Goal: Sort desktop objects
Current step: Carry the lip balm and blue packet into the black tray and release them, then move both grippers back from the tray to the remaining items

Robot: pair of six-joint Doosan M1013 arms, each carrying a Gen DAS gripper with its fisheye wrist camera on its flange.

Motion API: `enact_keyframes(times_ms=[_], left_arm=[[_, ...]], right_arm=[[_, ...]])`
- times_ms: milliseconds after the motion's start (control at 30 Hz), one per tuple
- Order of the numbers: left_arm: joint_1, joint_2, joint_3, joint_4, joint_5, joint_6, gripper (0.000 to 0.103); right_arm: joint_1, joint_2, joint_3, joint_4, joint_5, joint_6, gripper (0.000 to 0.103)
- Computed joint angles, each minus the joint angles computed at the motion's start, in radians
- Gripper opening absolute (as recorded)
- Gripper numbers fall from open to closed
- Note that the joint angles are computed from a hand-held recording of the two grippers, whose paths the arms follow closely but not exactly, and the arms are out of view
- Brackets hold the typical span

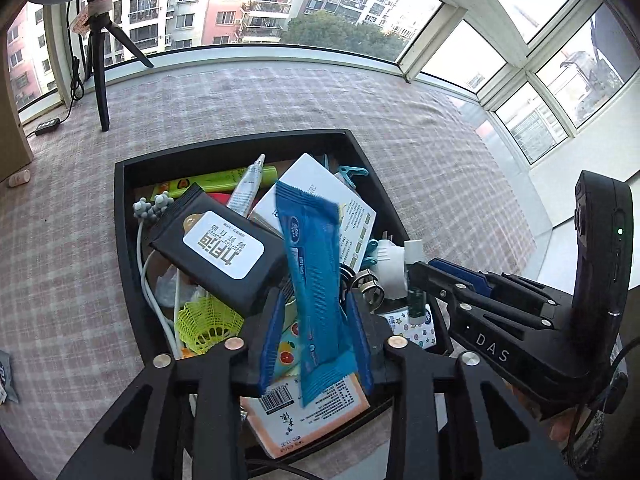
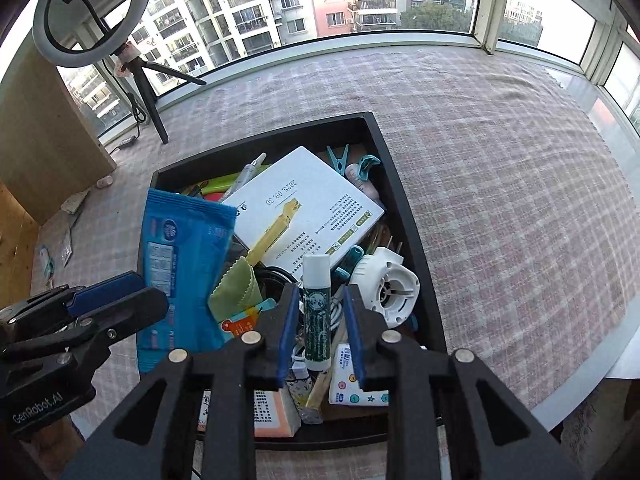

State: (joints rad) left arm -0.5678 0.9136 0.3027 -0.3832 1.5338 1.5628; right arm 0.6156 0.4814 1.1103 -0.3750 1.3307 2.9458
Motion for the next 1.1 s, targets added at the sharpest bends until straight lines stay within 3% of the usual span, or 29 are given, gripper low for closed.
enact_keyframes(times_ms=[67,267,633,900,1100], left_arm=[[-0.007,-0.023,0.041,0.037,-0.039,0.010,0.051],[-0.004,-0.030,0.052,0.059,-0.043,0.006,0.050],[0.039,-0.070,0.135,0.090,-0.088,-0.047,0.050],[0.101,-0.105,0.206,0.118,-0.121,-0.084,0.050],[0.160,-0.142,0.277,0.149,-0.163,-0.111,0.050]], right_arm=[[0.002,-0.008,0.010,-0.015,-0.016,0.017,0.036],[0.002,-0.004,0.001,-0.014,-0.029,0.004,0.036],[0.002,0.063,-0.098,0.019,-0.043,-0.077,0.036],[0.008,0.181,-0.288,0.057,0.000,-0.191,0.036],[0.016,0.324,-0.540,0.089,0.082,-0.291,0.036]])
